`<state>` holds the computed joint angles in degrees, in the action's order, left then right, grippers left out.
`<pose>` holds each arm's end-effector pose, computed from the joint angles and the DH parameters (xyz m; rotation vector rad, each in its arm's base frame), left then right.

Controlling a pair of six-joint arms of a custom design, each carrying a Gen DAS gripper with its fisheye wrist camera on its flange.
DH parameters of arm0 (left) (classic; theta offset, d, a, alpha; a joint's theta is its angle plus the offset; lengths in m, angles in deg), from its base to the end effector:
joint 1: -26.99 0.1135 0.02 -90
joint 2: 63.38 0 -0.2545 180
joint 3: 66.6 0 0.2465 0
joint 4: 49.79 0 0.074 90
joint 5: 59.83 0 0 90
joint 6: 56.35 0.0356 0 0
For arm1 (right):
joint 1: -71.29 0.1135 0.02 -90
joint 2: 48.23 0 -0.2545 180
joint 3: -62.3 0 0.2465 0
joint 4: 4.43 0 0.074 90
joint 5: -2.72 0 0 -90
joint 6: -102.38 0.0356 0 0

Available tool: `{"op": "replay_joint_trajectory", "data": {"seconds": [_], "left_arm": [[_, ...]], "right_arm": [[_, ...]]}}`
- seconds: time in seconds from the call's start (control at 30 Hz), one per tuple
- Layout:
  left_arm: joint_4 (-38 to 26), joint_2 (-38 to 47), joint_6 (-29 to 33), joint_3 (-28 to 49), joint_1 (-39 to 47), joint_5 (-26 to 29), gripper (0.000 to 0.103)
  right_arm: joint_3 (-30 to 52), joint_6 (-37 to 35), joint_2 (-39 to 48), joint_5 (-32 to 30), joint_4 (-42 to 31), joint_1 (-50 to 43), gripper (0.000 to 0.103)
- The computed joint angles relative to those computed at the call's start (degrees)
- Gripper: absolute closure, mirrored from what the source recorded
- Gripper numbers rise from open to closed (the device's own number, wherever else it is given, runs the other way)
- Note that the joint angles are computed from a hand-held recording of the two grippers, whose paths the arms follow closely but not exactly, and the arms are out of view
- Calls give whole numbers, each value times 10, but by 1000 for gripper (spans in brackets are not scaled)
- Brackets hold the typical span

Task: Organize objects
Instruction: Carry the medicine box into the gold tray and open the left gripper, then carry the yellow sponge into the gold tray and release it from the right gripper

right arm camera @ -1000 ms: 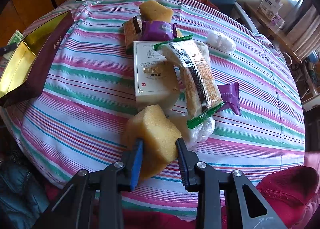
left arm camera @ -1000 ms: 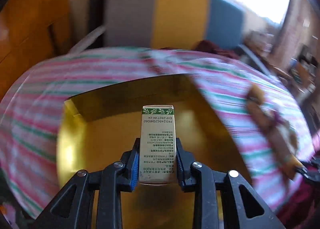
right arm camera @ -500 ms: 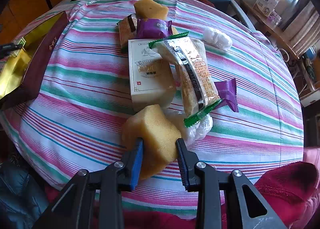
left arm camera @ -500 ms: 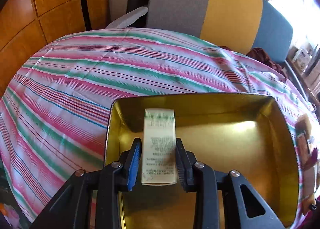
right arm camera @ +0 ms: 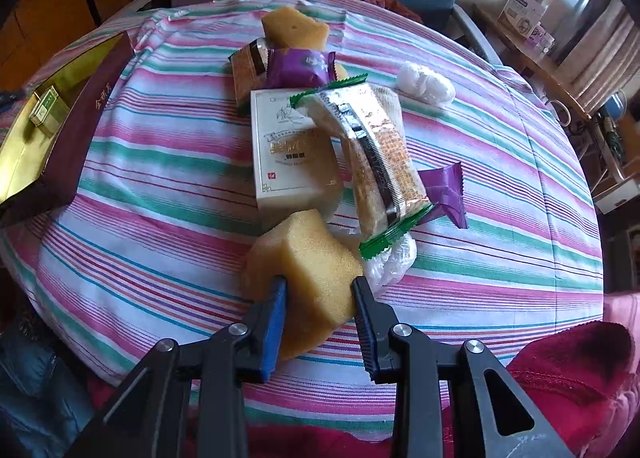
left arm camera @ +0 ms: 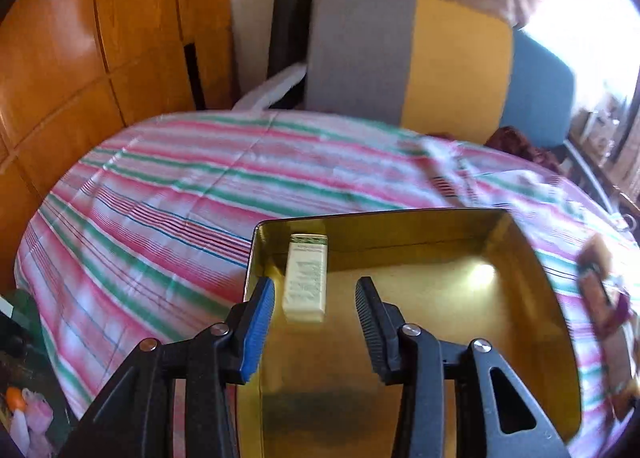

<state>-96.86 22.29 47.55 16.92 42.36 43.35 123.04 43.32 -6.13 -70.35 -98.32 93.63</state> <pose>0.3089 0.0765 0.2757 0.0722 2.3992 -0.0428 0.0893 0.0255 0.2584 0.2612 2.7617 -0.2080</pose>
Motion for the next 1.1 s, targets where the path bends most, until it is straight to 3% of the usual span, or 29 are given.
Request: {"op": "replay_joint_trajectory", "data": {"seconds": [0.1, 0.33, 0.7, 0.93, 1.1], "left_arm": [[-7, -69, 19, -44, 14, 39, 61], [-48, -170, 37, -100, 29, 72, 61], [-70, -197, 72, -131, 55, 109, 61], [-75, -198, 86, -142, 73, 115, 61], [-76, -184, 100, -142, 95, 119, 61]], "right_arm": [[3, 19, -9, 14, -3, 8, 70], [12, 47, -22, 26, -12, 8, 70], [121, 197, 39, 91, -32, 176, 70], [181, 150, 156, 44, 122, 220, 70], [217, 99, 267, -45, 259, 213, 70]]}}
